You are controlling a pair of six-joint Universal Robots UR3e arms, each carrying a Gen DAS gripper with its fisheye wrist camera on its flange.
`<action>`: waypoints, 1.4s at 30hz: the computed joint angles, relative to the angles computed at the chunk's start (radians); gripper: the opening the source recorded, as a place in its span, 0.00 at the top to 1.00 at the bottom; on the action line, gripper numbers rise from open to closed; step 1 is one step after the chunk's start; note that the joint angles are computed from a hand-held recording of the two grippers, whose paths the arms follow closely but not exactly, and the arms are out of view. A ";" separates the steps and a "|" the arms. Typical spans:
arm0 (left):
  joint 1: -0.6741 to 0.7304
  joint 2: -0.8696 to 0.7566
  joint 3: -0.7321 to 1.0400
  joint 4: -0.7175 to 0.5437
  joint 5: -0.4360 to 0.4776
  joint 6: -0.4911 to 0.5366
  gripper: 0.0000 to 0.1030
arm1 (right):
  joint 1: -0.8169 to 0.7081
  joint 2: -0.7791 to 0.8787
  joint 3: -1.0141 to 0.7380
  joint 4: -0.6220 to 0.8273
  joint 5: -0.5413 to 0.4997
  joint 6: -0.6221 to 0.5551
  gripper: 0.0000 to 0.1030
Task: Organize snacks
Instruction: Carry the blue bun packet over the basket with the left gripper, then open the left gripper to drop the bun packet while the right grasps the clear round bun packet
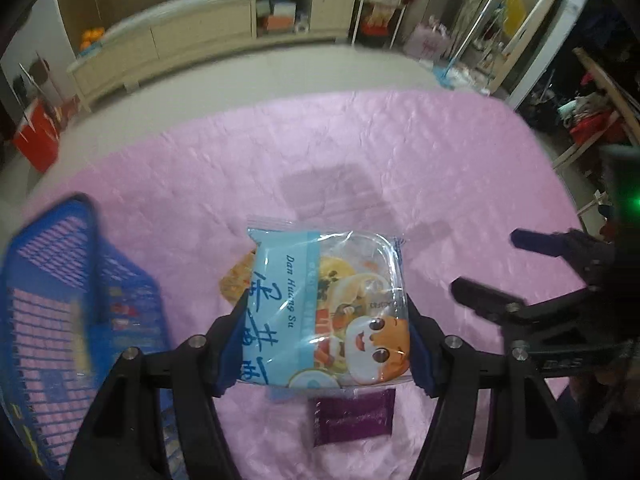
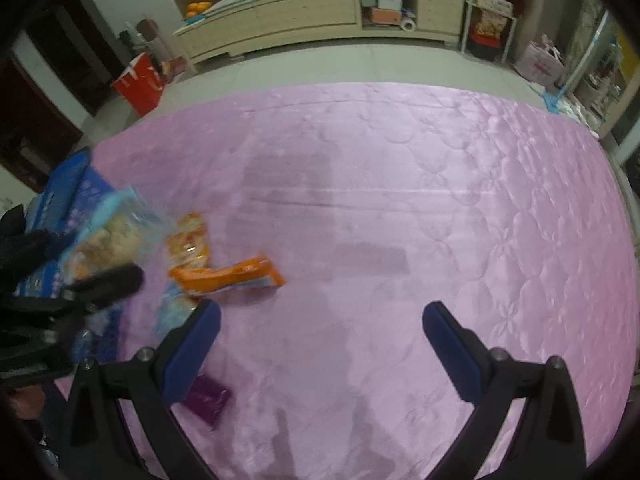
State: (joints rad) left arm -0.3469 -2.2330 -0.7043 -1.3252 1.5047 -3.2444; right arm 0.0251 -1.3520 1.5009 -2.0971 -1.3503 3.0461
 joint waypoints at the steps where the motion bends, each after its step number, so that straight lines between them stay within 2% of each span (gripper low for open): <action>1: 0.004 0.052 -0.063 0.032 0.011 0.006 0.37 | 0.012 -0.006 0.008 -0.007 0.004 0.011 0.01; 7: 0.090 0.376 -0.412 0.156 0.007 -0.006 0.37 | 0.114 0.035 -0.003 -0.032 0.005 0.054 0.01; 10: 0.161 0.540 -0.578 0.201 0.021 0.009 0.37 | 0.193 0.084 -0.029 -0.055 -0.038 0.041 0.01; 13: 0.222 0.634 -0.685 0.217 0.064 -0.011 0.37 | 0.257 0.135 -0.044 -0.107 -0.067 0.019 0.01; 17: 0.319 0.735 -0.824 0.238 0.088 0.009 0.37 | 0.322 0.231 -0.133 -0.082 -0.088 0.029 0.01; 20: 0.334 0.707 -0.864 0.281 0.172 0.033 0.37 | 0.384 0.319 -0.224 -0.067 -0.161 0.022 0.01; 22: 0.340 0.662 -0.842 0.265 0.186 0.041 0.37 | 0.412 0.375 -0.289 -0.037 -0.179 0.011 0.01; 25: 0.386 0.637 -0.865 0.293 0.109 0.093 0.37 | 0.428 0.418 -0.347 -0.007 -0.195 -0.002 0.01; 29: 0.437 0.593 -0.865 0.290 0.059 0.134 0.37 | 0.425 0.477 -0.431 0.066 -0.206 -0.016 0.01; 33: 0.491 0.550 -0.839 0.271 -0.015 0.182 0.37 | 0.427 0.494 -0.446 0.063 -0.229 -0.024 0.07; 35: 0.499 0.541 -0.832 0.255 -0.020 0.187 0.37 | 0.425 0.481 -0.418 0.041 -0.232 -0.037 0.08; 38: 0.466 0.520 -0.801 0.252 0.042 0.185 0.37 | 0.445 0.450 -0.361 0.003 -0.261 -0.043 0.17; 39: 0.465 0.503 -0.776 0.238 0.039 0.190 0.37 | 0.460 0.428 -0.322 -0.018 -0.264 -0.033 0.23; 41: 0.466 0.498 -0.771 0.233 0.017 0.203 0.37 | 0.469 0.401 -0.279 -0.048 -0.268 -0.017 0.26; 42: 0.459 0.502 -0.772 0.233 0.018 0.202 0.36 | 0.467 0.392 -0.267 -0.055 -0.262 -0.011 0.37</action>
State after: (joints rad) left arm 0.1119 -1.7310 -1.4767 -1.0917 1.5225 -3.0421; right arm 0.4917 -0.9605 1.2341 -2.1516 -1.6123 3.0356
